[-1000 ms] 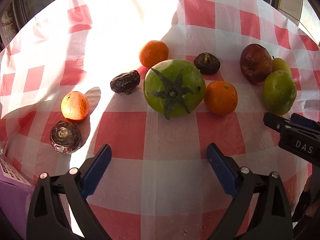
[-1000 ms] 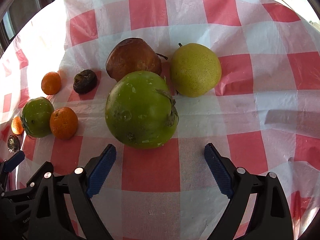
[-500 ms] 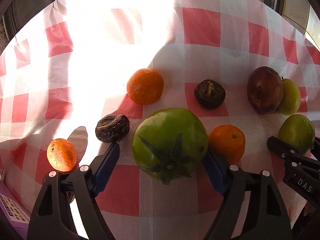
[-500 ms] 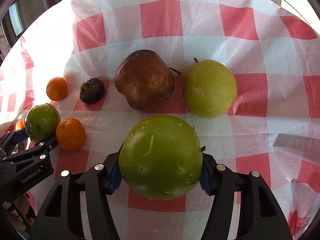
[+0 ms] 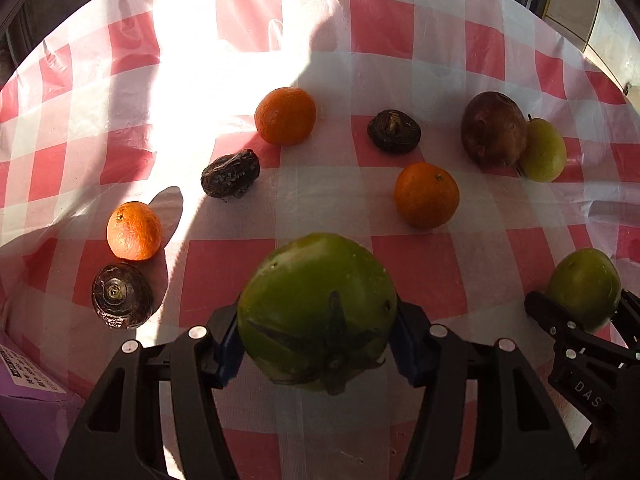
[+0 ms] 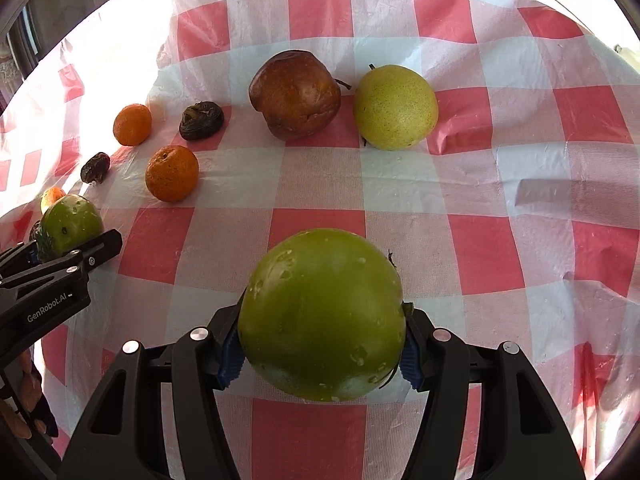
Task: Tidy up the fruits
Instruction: 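Carry both green fruits into the white box and open both tools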
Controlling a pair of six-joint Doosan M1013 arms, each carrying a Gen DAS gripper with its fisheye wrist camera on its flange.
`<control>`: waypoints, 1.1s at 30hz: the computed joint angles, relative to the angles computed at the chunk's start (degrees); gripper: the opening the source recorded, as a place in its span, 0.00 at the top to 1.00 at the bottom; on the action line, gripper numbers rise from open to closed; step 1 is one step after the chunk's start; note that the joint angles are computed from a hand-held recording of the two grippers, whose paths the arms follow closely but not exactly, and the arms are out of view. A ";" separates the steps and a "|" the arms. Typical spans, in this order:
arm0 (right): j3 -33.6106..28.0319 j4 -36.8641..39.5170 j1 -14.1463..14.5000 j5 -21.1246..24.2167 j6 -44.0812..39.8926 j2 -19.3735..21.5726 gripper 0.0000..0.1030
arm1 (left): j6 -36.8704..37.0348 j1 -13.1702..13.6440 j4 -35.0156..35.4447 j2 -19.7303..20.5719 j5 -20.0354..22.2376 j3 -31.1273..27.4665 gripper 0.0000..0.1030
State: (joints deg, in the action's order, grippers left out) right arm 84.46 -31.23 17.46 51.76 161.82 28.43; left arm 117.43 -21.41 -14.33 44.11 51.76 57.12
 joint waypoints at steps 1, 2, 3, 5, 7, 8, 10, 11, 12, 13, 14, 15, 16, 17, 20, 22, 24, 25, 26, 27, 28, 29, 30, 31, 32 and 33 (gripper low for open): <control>-0.02 0.32 0.74 0.40 0.30 -0.12 0.43 | 0.63 0.25 -0.14 -0.97 0.00 1.45 0.42; 0.45 0.53 1.63 0.36 1.10 -0.29 0.43 | 0.91 0.51 -0.39 -1.80 0.28 2.57 0.42; 0.76 0.88 2.23 0.45 1.55 -0.55 0.43 | 1.19 0.79 -0.82 -2.60 0.72 3.56 0.42; 1.00 0.92 3.70 0.75 3.39 -0.80 0.43 | 2.17 1.31 -2.04 -4.52 0.92 5.89 0.42; 0.80 1.18 4.81 1.01 4.83 -1.14 0.43 | 3.94 1.83 -4.38 -6.61 1.14 7.86 0.42; 0.74 0.92 5.49 1.13 5.55 -1.36 0.43 | 4.84 2.03 -5.57 -7.47 1.39 8.39 0.42; 0.07 0.18 6.35 1.68 5.78 -1.97 0.43 | 7.31 2.78 -8.21 -9.13 2.20 8.96 0.42; -0.72 0.06 6.00 1.77 4.85 -2.28 0.43 | 8.67 3.17 -9.45 -9.89 2.20 9.31 0.42; -1.08 -0.63 6.60 1.82 5.29 -2.46 0.43 | 9.96 3.51 -10.58 -10.68 1.93 9.75 0.42; -2.97 -0.45 6.11 2.17 3.73 -2.18 0.43 | 11.04 4.13 -11.51 -11.41 2.13 9.70 0.42; -3.61 -1.10 6.73 2.35 3.86 -2.20 0.43 | 11.90 4.74 -12.10 -12.04 1.99 9.83 0.42; -4.59 -1.37 6.95 2.74 3.25 -2.34 0.43 | 12.48 5.35 -12.38 -12.55 1.74 9.89 0.42; -5.76 -1.69 7.39 2.94 3.03 -2.00 0.43 | 12.89 5.98 -12.53 -12.88 1.40 9.86 0.42; -6.86 -1.84 7.84 2.95 2.81 -1.64 0.43 | 12.97 6.48 -12.45 -13.16 0.89 9.82 0.42; -10.73 -2.44 9.16 2.72 1.55 -0.10 0.43 | 13.31 8.96 -11.93 -14.25 -0.48 10.13 0.42; -13.70 -2.67 10.05 2.10 -0.38 1.15 0.43 | 12.42 10.53 -10.51 -14.65 -1.26 10.18 0.42; -16.78 -2.13 10.89 1.28 -2.70 2.40 0.43 | 10.54 12.25 -8.16 -14.57 -1.36 9.81 0.42; -18.68 -1.37 11.22 0.73 -4.26 3.27 0.43 | 8.97 13.02 -6.60 -14.35 -1.15 9.51 0.42; -20.46 -0.58 11.55 0.26 -5.75 4.13 0.43 | 6.76 13.79 -4.60 -14.02 -0.75 9.19 0.42; -22.49 0.47 11.87 -0.19 -7.57 5.19 0.43 | 4.43 14.60 -2.70 -13.48 0.08 8.58 0.42; -24.53 1.93 12.12 -0.44 -9.66 6.25 0.43 | 1.81 15.41 -0.71 -12.76 1.18 7.79 0.42; -26.69 3.74 12.31 -0.54 -11.82 7.40 0.43 | -0.75 16.16 1.11 -11.98 2.57 6.93 0.42; -29.05 5.44 12.52 -0.23 -13.79 8.67 0.43 | -3.27 16.93 2.81 -11.12 4.27 5.96 0.42; -31.62 7.02 12.74 0.25 -15.72 10.09 0.43 | -5.55 17.61 4.41 -10.28 5.90 5.05 0.42; -34.01 8.77 12.89 0.65 -17.50 11.43 0.43 | -7.17 18.20 5.82 -9.50 7.16 4.25 0.42; -36.79 10.83 13.01 1.54 -19.49 12.98 0.43 | -8.35 18.72 7.11 -8.81 8.11 3.64 0.42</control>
State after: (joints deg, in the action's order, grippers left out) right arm 47.68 -20.40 30.47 53.30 142.33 41.41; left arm 109.08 -2.69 -7.23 35.30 59.86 60.77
